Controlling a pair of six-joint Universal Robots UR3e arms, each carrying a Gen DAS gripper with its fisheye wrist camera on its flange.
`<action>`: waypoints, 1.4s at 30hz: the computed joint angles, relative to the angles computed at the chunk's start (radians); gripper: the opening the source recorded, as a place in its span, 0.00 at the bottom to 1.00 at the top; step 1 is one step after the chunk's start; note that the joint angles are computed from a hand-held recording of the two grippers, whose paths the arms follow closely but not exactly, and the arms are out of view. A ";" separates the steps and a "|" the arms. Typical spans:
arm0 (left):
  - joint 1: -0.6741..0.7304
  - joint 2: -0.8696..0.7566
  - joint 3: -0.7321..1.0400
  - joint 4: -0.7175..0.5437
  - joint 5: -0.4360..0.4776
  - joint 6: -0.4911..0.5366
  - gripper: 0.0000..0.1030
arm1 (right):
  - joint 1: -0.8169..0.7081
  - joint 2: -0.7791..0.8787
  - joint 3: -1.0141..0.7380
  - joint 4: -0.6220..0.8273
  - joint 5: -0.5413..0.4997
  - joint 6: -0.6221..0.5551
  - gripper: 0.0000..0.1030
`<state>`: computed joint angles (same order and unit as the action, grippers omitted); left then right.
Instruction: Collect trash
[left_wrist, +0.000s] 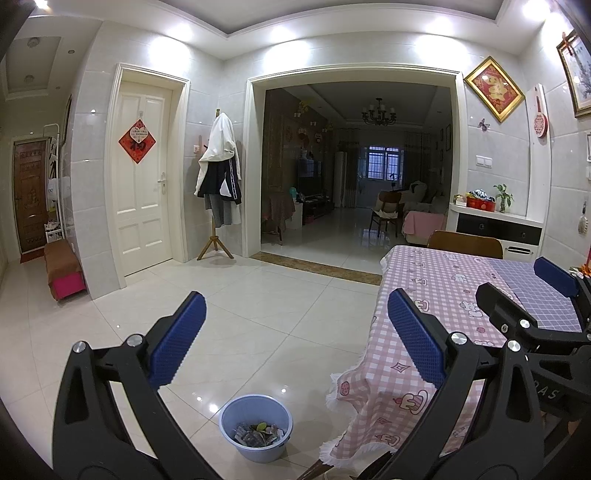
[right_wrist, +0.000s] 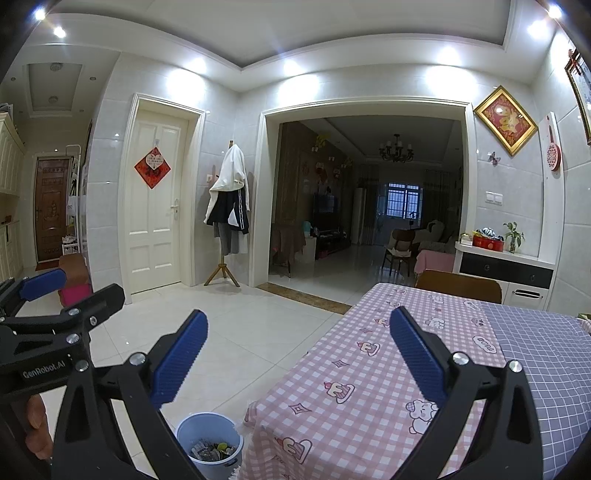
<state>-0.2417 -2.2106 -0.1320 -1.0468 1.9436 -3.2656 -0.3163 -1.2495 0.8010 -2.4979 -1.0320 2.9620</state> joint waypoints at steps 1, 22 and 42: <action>0.001 0.000 0.000 -0.001 -0.002 0.000 0.94 | -0.001 0.000 0.001 0.001 0.001 0.000 0.94; -0.003 0.019 -0.040 0.020 0.000 -0.002 0.94 | -0.003 0.010 -0.013 0.020 0.004 -0.006 0.94; -0.005 0.016 -0.036 0.014 0.003 -0.003 0.94 | -0.004 0.009 0.004 0.023 0.010 -0.011 0.94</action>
